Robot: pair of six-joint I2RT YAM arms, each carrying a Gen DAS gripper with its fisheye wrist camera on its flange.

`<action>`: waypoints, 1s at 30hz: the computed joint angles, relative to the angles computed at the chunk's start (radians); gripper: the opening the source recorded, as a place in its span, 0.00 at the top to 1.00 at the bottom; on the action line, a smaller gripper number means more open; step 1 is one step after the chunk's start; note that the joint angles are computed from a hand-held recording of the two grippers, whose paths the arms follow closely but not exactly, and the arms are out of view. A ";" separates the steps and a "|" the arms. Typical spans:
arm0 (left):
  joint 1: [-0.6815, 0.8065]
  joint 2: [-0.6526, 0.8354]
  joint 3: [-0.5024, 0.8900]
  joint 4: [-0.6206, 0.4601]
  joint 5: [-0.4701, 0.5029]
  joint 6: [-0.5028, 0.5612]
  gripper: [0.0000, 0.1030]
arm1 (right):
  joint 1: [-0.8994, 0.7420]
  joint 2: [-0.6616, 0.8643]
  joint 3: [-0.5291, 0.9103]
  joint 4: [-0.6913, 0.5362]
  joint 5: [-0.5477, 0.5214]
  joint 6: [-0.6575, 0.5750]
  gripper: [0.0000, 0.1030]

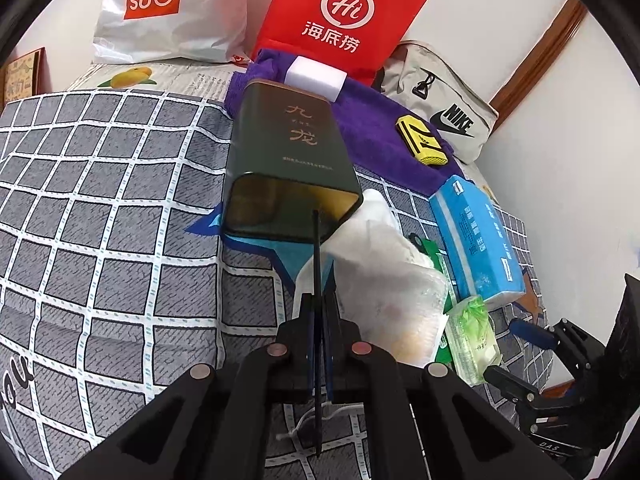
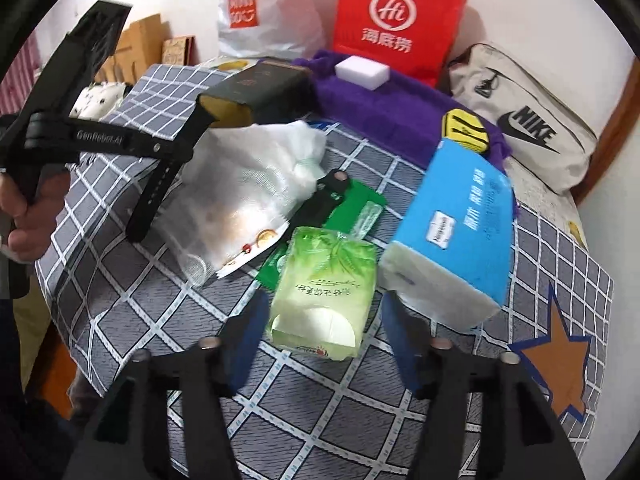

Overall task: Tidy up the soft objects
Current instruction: 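Grasp the green wet-wipe pack with the right tool while the left tool holds the strap, then lift the green pack with right tool while left tool carries strap toward towel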

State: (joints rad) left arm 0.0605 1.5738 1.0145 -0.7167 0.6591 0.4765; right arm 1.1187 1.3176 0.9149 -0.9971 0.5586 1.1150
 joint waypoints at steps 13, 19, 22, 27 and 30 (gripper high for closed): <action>-0.011 -0.029 -0.017 -0.002 -0.007 -0.006 0.96 | -0.141 0.043 -0.089 0.224 -0.104 -0.007 0.35; 0.000 -0.039 0.000 -0.026 0.003 -0.002 0.96 | -0.128 -0.026 -0.105 0.211 -0.092 -0.019 0.49; 0.003 -0.054 0.009 -0.044 0.012 0.000 0.96 | -0.107 -0.042 -0.087 0.174 -0.077 -0.010 0.50; 0.007 -0.085 0.033 -0.081 0.020 0.003 0.96 | -0.076 -0.087 -0.046 0.109 -0.037 0.002 0.50; 0.008 -0.100 0.055 -0.104 0.027 -0.002 0.96 | -0.078 -0.106 -0.016 0.069 -0.012 -0.007 0.50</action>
